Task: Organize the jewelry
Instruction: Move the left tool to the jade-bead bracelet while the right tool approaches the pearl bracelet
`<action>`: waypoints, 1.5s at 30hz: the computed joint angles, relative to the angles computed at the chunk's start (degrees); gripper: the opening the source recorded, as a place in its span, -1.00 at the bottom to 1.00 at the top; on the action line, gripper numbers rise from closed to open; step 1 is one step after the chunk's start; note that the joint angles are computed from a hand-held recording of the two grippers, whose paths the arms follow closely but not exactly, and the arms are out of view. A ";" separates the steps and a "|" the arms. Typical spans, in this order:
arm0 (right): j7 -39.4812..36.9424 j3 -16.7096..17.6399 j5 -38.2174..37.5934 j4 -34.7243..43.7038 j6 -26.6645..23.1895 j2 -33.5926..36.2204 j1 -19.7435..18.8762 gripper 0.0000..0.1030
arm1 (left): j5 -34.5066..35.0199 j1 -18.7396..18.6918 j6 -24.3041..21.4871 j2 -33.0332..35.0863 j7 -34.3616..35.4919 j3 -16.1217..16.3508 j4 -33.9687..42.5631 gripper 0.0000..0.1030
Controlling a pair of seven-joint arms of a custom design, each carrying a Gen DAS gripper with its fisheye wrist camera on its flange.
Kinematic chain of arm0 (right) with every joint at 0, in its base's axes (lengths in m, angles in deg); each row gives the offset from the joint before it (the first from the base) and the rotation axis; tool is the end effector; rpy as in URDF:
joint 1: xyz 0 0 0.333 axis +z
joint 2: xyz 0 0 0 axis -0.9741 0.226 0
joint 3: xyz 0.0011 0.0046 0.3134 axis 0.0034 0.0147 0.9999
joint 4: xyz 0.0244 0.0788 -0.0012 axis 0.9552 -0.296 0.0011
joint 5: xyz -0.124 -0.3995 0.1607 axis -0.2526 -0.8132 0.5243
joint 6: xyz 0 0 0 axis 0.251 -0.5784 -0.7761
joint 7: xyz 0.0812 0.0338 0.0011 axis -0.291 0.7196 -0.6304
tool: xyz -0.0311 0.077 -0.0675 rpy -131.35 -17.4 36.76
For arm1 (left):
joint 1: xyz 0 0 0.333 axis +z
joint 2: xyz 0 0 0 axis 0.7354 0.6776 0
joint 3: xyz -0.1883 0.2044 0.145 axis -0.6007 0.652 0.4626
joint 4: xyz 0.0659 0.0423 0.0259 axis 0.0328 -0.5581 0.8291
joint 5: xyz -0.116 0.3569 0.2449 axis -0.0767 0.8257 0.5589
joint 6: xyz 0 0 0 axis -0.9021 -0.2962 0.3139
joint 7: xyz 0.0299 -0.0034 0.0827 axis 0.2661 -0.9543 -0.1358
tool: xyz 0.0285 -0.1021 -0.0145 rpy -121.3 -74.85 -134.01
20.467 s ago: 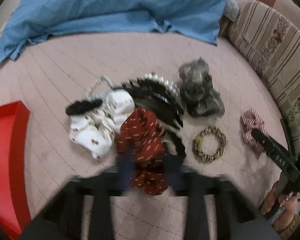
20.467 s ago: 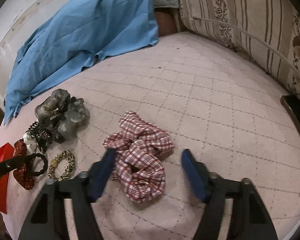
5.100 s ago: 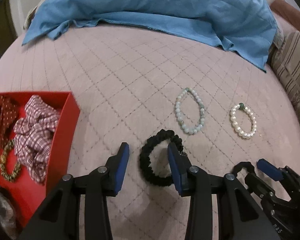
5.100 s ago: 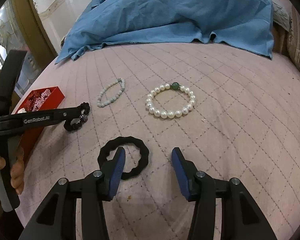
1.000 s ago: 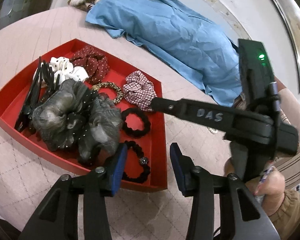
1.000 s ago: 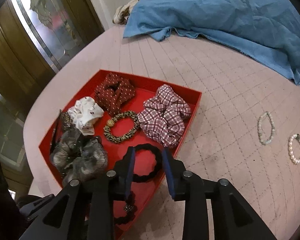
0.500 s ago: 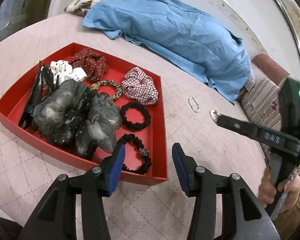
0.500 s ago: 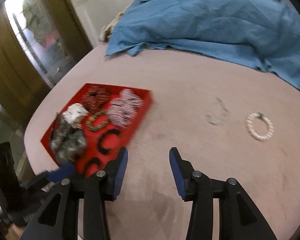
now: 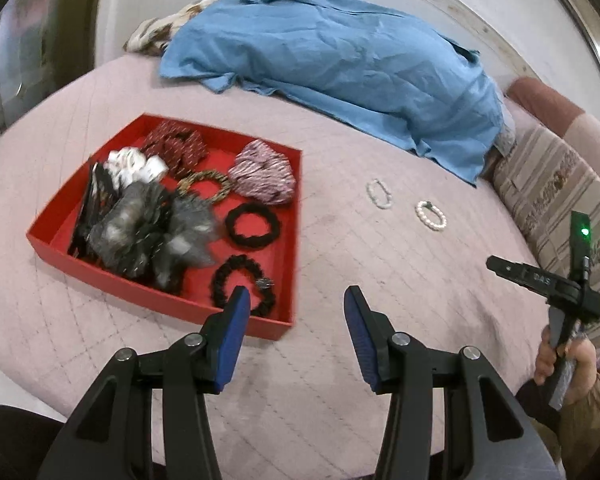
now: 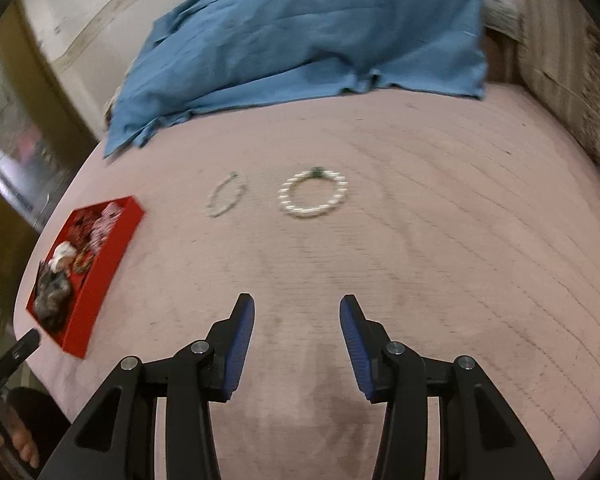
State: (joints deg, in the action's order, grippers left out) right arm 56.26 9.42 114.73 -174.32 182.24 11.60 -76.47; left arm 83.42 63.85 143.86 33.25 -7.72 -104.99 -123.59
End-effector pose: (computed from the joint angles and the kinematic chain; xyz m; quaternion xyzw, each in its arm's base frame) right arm 0.6633 0.0484 0.3465 -0.7844 0.5246 -0.0641 0.3247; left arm 0.4363 -0.1604 0.3848 -0.7977 0.4720 -0.3009 0.2241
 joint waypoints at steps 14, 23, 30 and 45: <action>0.34 3.17 3.95 11.22 -1.36 10.30 -4.08 -0.06 | 15.01 2.68 -8.51 14.54 -4.29 -2.27 18.19 0.10; 0.00 6.05 -1.09 18.76 0.77 17.03 -4.57 -0.06 | 28.67 1.57 -14.63 34.33 -8.08 0.35 35.52 0.10; 3.71 7.42 -6.89 24.78 -0.65 22.48 -5.06 -0.06 | 24.76 -3.44 -19.56 49.08 -1.04 5.59 49.43 -0.20; 7.34 9.83 -15.76 32.64 0.72 29.00 -4.95 -0.10 | 22.55 -17.91 -28.84 63.94 8.31 19.60 68.06 -0.27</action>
